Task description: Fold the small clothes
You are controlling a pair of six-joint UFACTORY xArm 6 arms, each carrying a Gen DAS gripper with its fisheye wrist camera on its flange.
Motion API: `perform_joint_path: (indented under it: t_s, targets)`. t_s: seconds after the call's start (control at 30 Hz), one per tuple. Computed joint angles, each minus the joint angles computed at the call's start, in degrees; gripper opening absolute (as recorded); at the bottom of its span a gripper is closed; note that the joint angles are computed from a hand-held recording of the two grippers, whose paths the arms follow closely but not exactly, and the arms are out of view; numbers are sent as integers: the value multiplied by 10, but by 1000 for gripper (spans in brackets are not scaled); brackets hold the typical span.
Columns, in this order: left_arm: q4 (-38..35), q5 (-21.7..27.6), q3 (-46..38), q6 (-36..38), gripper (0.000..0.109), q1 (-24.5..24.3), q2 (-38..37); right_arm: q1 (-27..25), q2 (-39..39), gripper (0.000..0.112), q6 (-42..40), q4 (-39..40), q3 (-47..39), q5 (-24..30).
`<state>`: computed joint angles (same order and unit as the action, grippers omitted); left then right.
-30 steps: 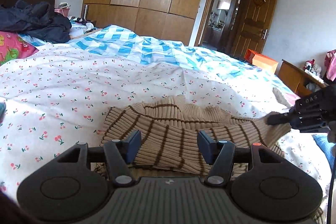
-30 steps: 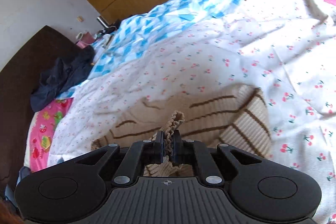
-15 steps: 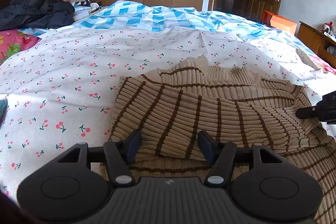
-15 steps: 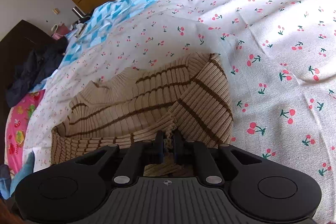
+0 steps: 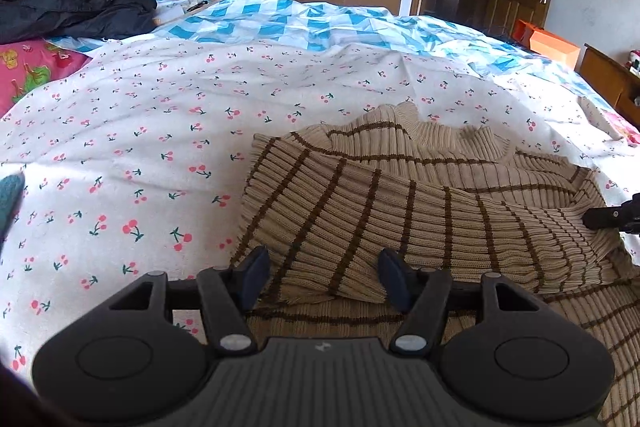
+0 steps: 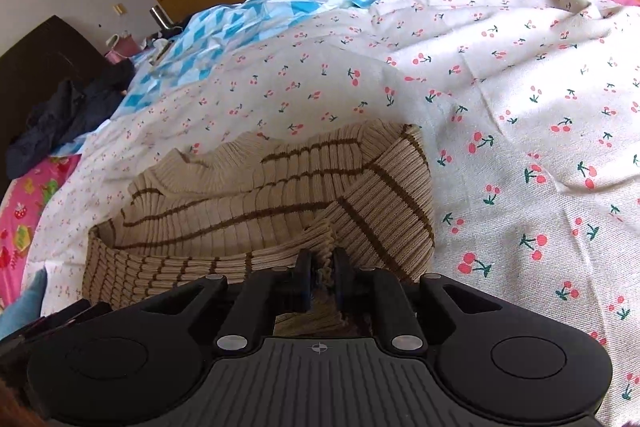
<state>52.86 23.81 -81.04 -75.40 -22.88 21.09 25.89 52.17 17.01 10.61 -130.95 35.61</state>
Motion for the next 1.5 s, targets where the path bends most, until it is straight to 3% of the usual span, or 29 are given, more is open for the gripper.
perform_joint_path:
  t_s: [0.27,0.37,0.47,0.57,0.77,0.97,1.1,1.27,1.5]
  targets:
    - [95,-13,25,-103,65,11,-39,2,-63,17,6,-41,96,-75]
    - [85,9,6,-97,65,13,-23,8,-80,17,-23,-36,119,-94]
    - [24,46,-16,-45,65,12,2,12,-72,17,-56,-22,108,-74]
    - [-7,52,-12,-25,66,15,10,12,-31,16,-24,-83,51,-5]
    - [-24,42,37,-13,66,14,-38,7,-53,17,-3,-85,88,-25]
    - [-121,10,180,59,65,-1,-168,12,-185,20,-89,3,264,-72]
    - [-231,41,263,130,65,-36,-258,23,-297,26,-138,33,404,-70]
    - [-358,88,322,193,65,-88,-337,33,-415,26,-150,45,527,2]
    - [-394,145,338,199,65,-144,-370,34,-529,33,-103,23,633,101]
